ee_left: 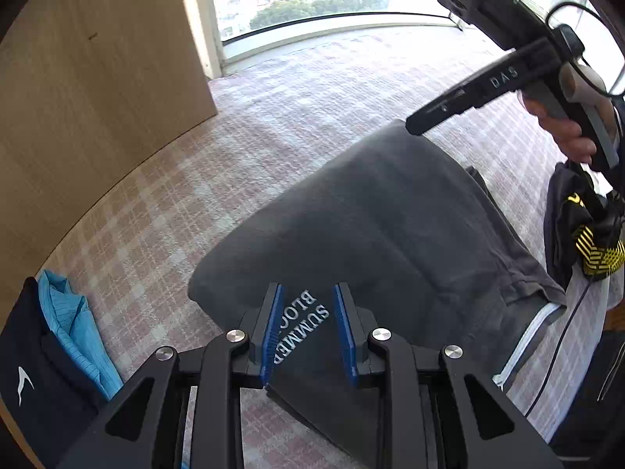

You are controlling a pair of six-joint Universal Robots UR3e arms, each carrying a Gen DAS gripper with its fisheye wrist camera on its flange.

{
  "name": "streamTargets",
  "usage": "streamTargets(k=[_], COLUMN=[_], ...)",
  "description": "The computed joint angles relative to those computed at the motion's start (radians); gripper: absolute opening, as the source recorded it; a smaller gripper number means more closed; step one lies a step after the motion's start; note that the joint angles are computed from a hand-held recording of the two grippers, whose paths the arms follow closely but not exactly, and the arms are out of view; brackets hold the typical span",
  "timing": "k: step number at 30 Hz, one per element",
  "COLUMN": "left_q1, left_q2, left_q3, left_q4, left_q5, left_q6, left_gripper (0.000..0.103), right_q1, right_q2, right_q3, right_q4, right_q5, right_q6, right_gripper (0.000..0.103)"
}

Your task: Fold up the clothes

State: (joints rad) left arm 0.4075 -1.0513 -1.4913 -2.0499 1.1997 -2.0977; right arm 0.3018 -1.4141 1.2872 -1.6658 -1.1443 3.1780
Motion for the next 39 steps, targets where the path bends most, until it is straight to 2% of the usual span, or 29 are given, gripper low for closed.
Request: streamTargets(k=[1,2,3,5,7,9,11,14,16,18,21,23,26,28,30,32,36,39], left_q1=[0.002,0.003,0.018,0.051,0.133,0.206,0.228,0.220,0.151,0.155,0.230,0.269,0.249,0.228,0.194,0.168,0.180,0.192], left_q2=[-0.006,-0.013,-0.003,0.007,0.003,-0.032,-0.067,-0.119,-0.139,-0.119,-0.108,-0.096,-0.132,-0.164,-0.178,-0.190,-0.231,-0.265], left_q3=[-0.029,-0.057,-0.073,-0.034,0.045,0.137,0.194,0.249,0.218,0.169,0.127,0.110,0.111,0.116,0.102,0.093,0.139,0.176], left_q4=[0.012,0.025,0.020,-0.024,-0.089,-0.150,-0.182,-0.211,-0.172,-0.141,-0.192,-0.227,-0.240,-0.244,-0.216,-0.192,-0.234,-0.274], left_q5=[0.013,0.026,0.026,0.035,0.010,-0.017,-0.044,-0.082,-0.065,-0.042,-0.006,0.013,0.011,0.005,0.007,0.004,-0.035,-0.061], left_q6=[0.008,0.015,0.044,0.077,0.111,0.136,0.142,0.133,0.097,0.092,0.180,0.254,0.286,0.299,0.291,0.285,0.321,0.351], left_gripper=[0.028,0.028,0.029,0.030,0.029,0.029,0.029,0.029,0.031,0.029,0.029,0.029,0.029,0.029,0.029,0.029,0.029,0.029], right_q1=[0.003,0.010,0.027,0.050,0.095,0.134,0.135,0.137,0.189,0.245,0.318,0.351,0.391,0.432,0.461,0.451,0.423,0.439], right_q2=[0.016,0.033,0.048,0.066,0.079,0.060,0.031,0.058,0.125,0.183,0.187,0.196,0.216,0.258,0.274,0.243,0.207,0.219], right_q3=[-0.002,-0.005,-0.014,-0.035,-0.121,-0.171,-0.172,-0.200,-0.256,-0.280,-0.250,-0.309,-0.386,-0.445,-0.423,-0.342,-0.287,-0.309], right_q4=[-0.006,-0.012,-0.012,0.006,0.052,0.049,0.013,0.016,0.035,0.054,0.026,0.056,0.097,0.141,0.134,0.088,0.067,0.077], right_q5=[0.007,0.002,-0.033,-0.091,-0.195,-0.282,-0.245,-0.130,-0.166,-0.243,-0.388,-0.407,-0.342,-0.341,-0.384,-0.374,-0.332,-0.359], right_q6=[0.000,0.000,0.001,0.003,0.003,0.035,0.053,0.058,0.061,0.036,0.006,0.046,0.071,0.066,0.058,0.066,0.073,0.066], right_gripper=[0.030,0.018,0.012,0.011,0.011,0.015,0.016,0.016,0.016,0.018,0.019,0.020,0.021,0.021,0.022,0.023,0.023,0.023])
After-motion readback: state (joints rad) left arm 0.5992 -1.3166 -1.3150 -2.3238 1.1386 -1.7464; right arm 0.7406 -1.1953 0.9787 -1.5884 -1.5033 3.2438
